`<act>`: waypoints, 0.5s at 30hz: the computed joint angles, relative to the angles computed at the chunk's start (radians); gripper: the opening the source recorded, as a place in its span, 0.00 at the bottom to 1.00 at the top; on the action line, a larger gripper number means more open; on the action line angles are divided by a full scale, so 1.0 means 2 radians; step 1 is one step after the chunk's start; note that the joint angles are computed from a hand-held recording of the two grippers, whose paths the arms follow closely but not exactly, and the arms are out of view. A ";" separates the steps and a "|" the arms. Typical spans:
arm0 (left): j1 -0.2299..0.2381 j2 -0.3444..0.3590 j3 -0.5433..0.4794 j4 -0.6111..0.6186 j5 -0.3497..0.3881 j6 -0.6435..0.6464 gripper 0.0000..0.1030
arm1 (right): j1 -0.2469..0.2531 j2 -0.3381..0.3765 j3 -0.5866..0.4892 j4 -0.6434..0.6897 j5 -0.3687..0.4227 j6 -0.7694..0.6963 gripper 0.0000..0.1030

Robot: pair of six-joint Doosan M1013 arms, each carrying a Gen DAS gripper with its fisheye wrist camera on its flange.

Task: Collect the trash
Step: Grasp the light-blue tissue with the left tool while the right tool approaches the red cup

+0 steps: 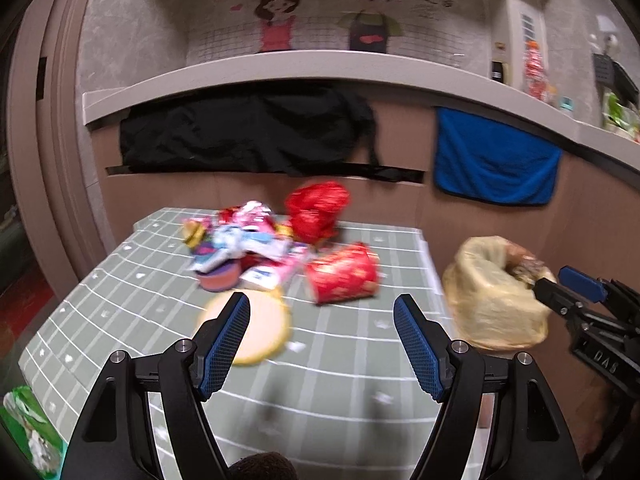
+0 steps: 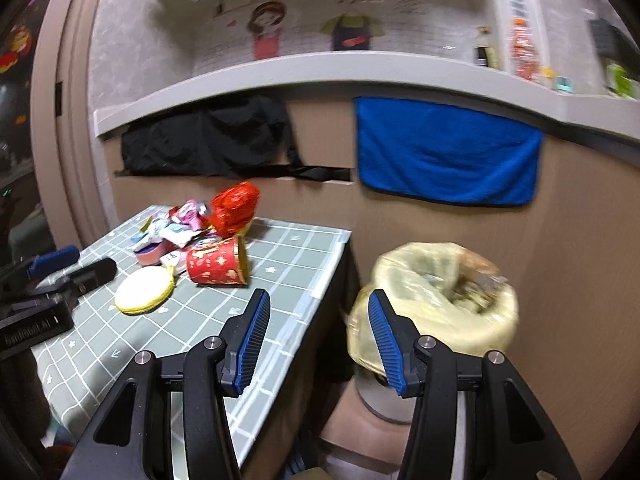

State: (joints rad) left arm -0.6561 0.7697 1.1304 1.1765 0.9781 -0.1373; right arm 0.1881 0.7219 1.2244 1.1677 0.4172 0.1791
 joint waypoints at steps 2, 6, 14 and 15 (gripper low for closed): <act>0.014 -0.012 0.026 -0.002 -0.020 -0.003 0.72 | 0.005 0.019 -0.033 -0.042 0.022 0.040 0.47; 0.040 -0.028 0.063 -0.039 -0.062 -0.005 0.72 | 0.016 0.047 -0.081 -0.099 0.042 0.100 0.47; 0.086 -0.034 0.084 -0.146 -0.158 0.017 0.72 | 0.032 0.097 -0.172 -0.192 0.119 0.207 0.47; 0.088 -0.033 0.082 -0.153 -0.156 0.024 0.72 | 0.034 0.100 -0.176 -0.199 0.121 0.211 0.47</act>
